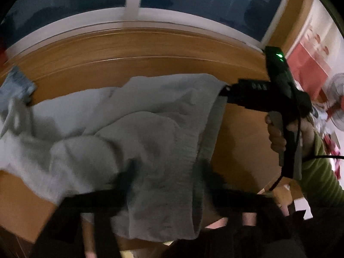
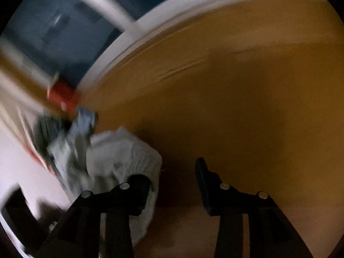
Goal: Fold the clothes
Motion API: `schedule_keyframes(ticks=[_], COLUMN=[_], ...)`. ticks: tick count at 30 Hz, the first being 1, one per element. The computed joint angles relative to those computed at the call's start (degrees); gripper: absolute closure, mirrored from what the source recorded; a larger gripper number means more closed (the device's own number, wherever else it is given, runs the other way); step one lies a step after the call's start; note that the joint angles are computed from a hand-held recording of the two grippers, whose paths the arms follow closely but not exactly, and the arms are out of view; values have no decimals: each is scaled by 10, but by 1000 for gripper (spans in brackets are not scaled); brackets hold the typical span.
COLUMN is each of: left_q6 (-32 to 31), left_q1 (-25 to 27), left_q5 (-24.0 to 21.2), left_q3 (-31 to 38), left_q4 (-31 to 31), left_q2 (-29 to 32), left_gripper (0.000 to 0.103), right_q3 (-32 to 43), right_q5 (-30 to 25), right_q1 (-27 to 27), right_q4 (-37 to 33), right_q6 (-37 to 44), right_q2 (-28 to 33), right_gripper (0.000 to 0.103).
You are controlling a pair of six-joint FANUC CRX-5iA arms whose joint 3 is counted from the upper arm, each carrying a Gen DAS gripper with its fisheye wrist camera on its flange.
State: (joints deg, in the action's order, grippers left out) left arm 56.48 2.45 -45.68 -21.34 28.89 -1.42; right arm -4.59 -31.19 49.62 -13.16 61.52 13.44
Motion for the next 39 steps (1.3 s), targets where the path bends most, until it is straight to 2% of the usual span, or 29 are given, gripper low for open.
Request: schedule_keyframes(ticks=[4, 7, 11, 13, 15, 17, 18, 22, 26, 28, 31, 34, 39], left_q6=[70, 150, 195, 199, 185, 186, 184, 145, 133, 127, 158, 187, 297], left_q1=[-13, -44, -66, -69, -57, -57, -56, -48, -52, -58, -70, -76, -99], left_q5=[22, 9, 5, 9, 11, 13, 15, 36, 55, 64, 70, 71, 65], left_q3=[-25, 19, 57, 62, 57, 47, 44, -11, -37, -38, -22, -15, 17], left_q4=[-43, -101, -156, -161, -138, -122, -112, -72, -75, -74, -106, -121, -200], left_q2=[-36, -2, 34, 46, 56, 54, 57, 36, 12, 6, 13, 19, 38], left_gripper=[28, 28, 28, 28, 28, 28, 28, 28, 28, 28, 28, 28, 28], right_q3=[-35, -67, -107, -108, -103, -84, -84, -85, -93, -92, -95, -85, -84], right_q5=[-11, -22, -25, -28, -21, -25, -23, -18, -5, 4, 12, 13, 26], right_q1=[43, 77, 97, 96, 90, 83, 84, 92, 101, 100, 98, 97, 96], right_q4=[117, 209, 267, 253, 218, 165, 163, 187, 256, 267, 281, 273, 272], right_q6=[-5, -36, -64, -85, -115, -105, -113, -154, -219, -229, -238, -208, -156], right_q2=[-20, -29, -45, -46, -43, -35, -34, -22, -6, -1, 3, 11, 15], right_gripper=[57, 57, 55, 54, 54, 54, 54, 54, 54, 54, 53, 53, 51])
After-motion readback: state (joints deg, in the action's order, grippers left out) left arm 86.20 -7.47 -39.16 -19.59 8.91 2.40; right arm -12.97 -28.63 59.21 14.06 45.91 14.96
